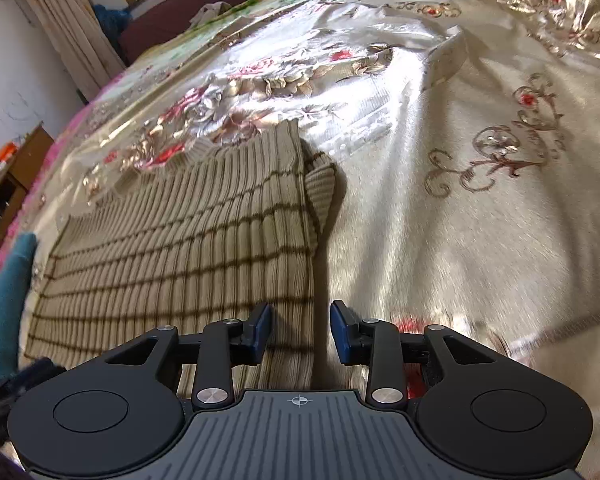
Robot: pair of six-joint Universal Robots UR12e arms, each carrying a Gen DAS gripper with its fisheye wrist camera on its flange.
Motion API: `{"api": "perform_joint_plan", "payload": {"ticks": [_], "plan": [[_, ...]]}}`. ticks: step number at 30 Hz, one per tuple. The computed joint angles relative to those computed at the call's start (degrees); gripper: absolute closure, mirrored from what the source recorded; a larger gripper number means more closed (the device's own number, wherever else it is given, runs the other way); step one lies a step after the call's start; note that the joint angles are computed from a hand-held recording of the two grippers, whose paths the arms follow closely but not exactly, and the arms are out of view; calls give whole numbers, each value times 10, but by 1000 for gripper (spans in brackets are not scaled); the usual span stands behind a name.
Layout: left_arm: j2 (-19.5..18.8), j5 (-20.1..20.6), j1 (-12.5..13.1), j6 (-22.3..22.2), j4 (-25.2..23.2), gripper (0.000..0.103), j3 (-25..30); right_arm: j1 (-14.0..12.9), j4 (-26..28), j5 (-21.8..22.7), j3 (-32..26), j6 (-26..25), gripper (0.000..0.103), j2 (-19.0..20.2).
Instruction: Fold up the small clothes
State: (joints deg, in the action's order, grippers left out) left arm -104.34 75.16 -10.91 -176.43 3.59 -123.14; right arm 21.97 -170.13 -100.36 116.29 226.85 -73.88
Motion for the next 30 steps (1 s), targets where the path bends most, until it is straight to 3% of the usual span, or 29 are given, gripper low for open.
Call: {"api": "perform_joint_plan", "payload": {"ticks": [10,22,27,30], "plan": [[-8,-46,-24,58,-33,48,17,-41,-95,80,8,22,68,23],[-13,-12,-39,86,-72,48,28,-50,-129,101,4,20,66,36],[-13,-14,-38,85,-74,48,28,-62,-128,137,13,-3,66,29],[-13,-9,-40,87,-75,47,30,-60,-141,135,8,21,66,40]]}}
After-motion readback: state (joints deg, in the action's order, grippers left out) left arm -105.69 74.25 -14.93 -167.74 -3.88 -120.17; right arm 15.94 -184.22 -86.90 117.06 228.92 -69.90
